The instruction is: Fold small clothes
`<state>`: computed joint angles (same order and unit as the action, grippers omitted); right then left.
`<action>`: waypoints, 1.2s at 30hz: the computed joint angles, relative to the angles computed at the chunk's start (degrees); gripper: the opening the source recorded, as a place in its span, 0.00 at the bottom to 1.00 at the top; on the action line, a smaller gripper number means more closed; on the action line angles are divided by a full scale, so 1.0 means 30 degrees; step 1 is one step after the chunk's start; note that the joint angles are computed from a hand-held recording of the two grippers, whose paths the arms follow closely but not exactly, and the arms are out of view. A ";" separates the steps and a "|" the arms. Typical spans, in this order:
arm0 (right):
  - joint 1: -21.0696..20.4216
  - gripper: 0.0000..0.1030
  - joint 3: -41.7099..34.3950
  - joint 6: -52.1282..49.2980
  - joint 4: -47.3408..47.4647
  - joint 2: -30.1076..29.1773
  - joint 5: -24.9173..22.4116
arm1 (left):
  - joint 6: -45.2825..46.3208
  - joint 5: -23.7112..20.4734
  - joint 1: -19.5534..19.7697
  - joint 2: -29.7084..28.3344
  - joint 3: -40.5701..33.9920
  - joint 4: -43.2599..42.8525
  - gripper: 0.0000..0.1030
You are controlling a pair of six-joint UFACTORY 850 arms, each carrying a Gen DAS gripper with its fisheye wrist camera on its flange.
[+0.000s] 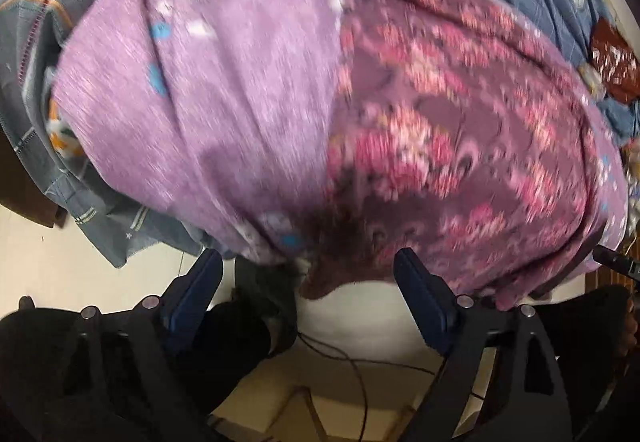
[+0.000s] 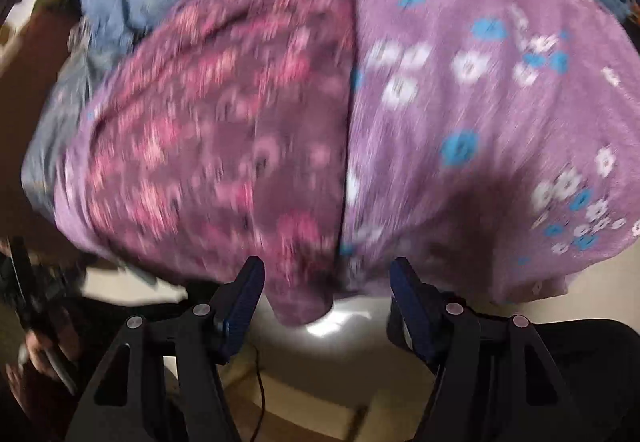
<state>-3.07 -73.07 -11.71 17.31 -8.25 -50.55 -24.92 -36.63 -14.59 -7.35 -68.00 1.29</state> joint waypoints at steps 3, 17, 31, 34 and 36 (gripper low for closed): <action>0.0299 0.68 0.0943 0.0099 -0.0280 0.0035 0.0073 | -0.0234 -0.0672 -0.0272 -0.0491 0.0030 0.0114 0.85; 0.2828 0.09 0.2874 0.3097 -0.1585 -0.1291 0.3121 | -0.0802 0.0268 0.0067 0.0553 0.1098 -0.0805 0.85; -0.1605 0.07 -0.0625 -0.9212 1.6312 0.1336 -0.4874 | 0.6047 0.2252 0.0959 0.5073 0.2917 -0.6945 0.88; -0.1494 0.07 -0.2155 -0.9529 1.7601 0.0439 -0.4629 | 0.5934 0.1935 0.0978 0.5160 0.3004 -0.7903 0.88; -0.1055 0.07 -0.3751 -0.9422 1.7982 -0.0446 -0.3805 | 0.5452 0.1884 0.0691 0.4841 0.2857 -0.7714 0.88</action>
